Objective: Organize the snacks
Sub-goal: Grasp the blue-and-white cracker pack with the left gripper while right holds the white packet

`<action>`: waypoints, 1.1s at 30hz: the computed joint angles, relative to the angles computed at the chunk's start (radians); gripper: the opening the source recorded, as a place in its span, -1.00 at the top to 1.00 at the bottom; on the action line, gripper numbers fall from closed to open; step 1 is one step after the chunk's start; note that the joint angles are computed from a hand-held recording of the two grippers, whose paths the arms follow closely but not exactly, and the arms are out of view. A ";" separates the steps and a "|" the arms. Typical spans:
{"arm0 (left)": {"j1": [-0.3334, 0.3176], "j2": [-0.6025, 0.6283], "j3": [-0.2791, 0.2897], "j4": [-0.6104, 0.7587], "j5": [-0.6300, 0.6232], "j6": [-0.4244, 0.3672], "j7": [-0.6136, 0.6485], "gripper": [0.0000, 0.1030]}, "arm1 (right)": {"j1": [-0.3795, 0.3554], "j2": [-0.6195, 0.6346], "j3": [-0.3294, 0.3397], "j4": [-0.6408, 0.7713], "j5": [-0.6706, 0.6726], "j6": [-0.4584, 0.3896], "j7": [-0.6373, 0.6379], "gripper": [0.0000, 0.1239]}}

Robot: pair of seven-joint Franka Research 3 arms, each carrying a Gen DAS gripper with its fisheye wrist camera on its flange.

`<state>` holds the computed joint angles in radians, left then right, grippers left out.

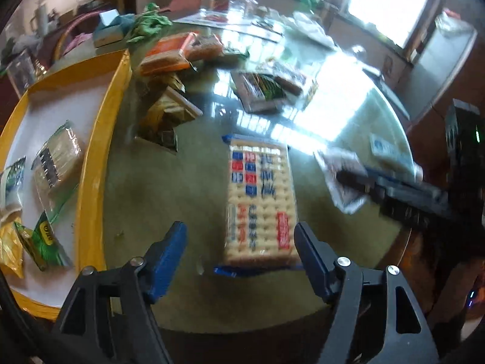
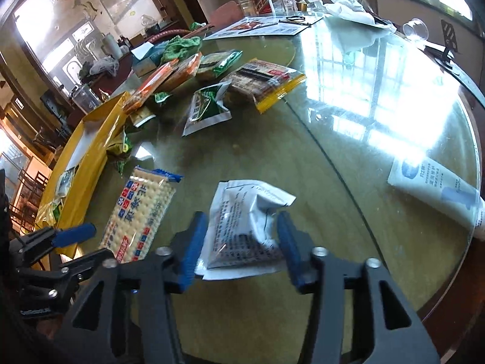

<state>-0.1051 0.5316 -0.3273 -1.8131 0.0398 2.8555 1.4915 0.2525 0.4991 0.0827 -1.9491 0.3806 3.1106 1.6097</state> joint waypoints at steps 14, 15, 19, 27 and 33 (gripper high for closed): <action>-0.182 0.036 0.180 0.028 0.289 0.044 -0.240 -0.05 | 0.259 -0.023 -0.288 -0.051 -0.207 -0.011 0.249 0.43; -0.149 0.025 0.149 0.000 0.276 0.072 -0.223 -0.05 | 0.276 -0.024 -0.306 -0.054 -0.219 -0.007 0.265 0.46; 0.032 0.010 -0.038 -0.077 0.149 0.129 -0.108 -0.05 | 0.294 -0.039 -0.314 -0.075 -0.238 0.025 0.283 0.71; 0.334 -0.071 -0.324 -0.245 -0.055 0.249 0.037 -0.05 | 0.407 -0.086 -0.380 -0.111 -0.241 0.098 0.286 0.79; 0.603 -0.189 -0.520 -0.377 -0.083 0.365 0.003 -0.05 | 0.365 -0.126 -0.270 -0.088 -0.208 0.138 0.181 0.80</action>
